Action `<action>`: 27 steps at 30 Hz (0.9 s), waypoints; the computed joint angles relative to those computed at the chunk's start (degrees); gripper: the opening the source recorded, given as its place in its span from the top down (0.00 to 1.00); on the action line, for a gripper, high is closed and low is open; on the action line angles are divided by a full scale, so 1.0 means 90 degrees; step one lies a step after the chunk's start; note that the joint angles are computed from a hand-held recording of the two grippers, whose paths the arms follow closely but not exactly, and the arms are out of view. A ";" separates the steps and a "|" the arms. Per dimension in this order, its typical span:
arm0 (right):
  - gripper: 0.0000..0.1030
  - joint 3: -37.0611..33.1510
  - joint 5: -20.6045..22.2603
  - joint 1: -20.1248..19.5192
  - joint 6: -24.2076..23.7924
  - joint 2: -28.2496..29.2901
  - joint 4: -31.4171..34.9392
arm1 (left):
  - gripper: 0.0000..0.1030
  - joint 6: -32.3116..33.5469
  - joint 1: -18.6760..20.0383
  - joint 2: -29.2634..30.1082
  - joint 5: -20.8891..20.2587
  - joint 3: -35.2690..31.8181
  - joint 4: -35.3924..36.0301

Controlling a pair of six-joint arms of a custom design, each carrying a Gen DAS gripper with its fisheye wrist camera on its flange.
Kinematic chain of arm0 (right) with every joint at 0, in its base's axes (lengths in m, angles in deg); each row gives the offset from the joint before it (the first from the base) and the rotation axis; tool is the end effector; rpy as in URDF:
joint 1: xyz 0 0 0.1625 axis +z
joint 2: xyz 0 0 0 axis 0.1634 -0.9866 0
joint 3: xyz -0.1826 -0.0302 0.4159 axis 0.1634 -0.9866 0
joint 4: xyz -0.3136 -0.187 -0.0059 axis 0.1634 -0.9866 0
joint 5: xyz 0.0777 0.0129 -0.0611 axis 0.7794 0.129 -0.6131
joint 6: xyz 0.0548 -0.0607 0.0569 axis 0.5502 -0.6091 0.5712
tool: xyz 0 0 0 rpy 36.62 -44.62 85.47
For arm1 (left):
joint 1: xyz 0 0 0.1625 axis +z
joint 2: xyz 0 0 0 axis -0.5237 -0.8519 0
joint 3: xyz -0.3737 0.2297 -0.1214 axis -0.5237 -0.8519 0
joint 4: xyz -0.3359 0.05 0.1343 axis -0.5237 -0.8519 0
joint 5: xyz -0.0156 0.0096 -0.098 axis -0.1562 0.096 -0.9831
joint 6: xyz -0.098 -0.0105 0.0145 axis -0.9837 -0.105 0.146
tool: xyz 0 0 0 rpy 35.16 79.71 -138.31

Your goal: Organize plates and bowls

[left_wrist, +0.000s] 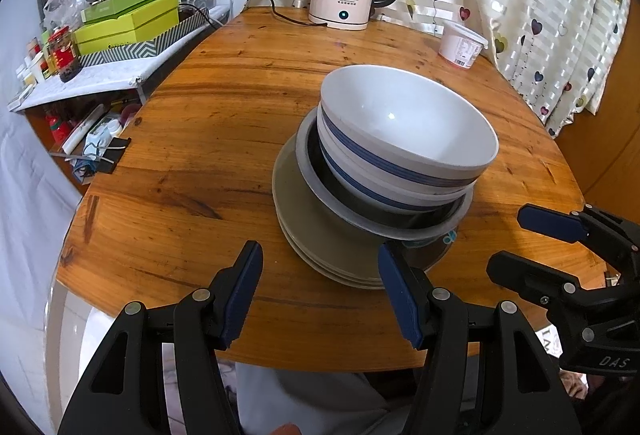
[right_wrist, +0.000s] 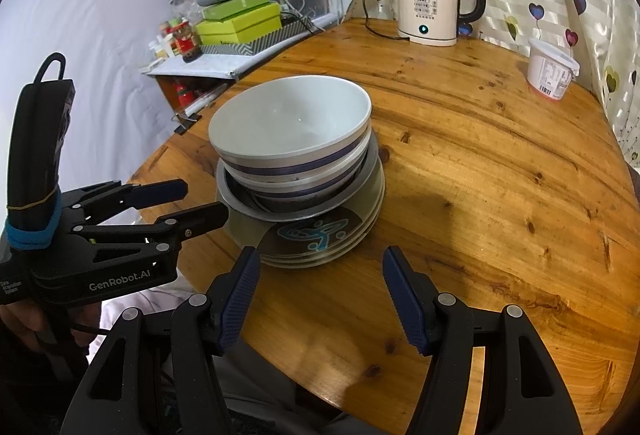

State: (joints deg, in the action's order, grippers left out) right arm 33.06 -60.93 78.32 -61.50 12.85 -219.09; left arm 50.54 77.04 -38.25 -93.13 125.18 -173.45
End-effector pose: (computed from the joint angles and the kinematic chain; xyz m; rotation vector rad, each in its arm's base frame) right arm 0.0782 -0.6433 0.2483 0.8345 -2.4769 0.5084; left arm -0.3260 -0.6296 -0.0176 0.2962 2.3784 -0.7689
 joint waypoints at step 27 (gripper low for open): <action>0.38 -0.0003 -0.0016 0.0013 0.0011 0.0016 0.0005 | 0.41 0.0024 0.0003 -0.0001 -0.0009 0.0059 -0.0068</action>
State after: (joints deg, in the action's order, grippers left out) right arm 33.03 -61.08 78.45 -61.40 12.99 -219.04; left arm 50.75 77.07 -38.25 -93.21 125.71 -174.06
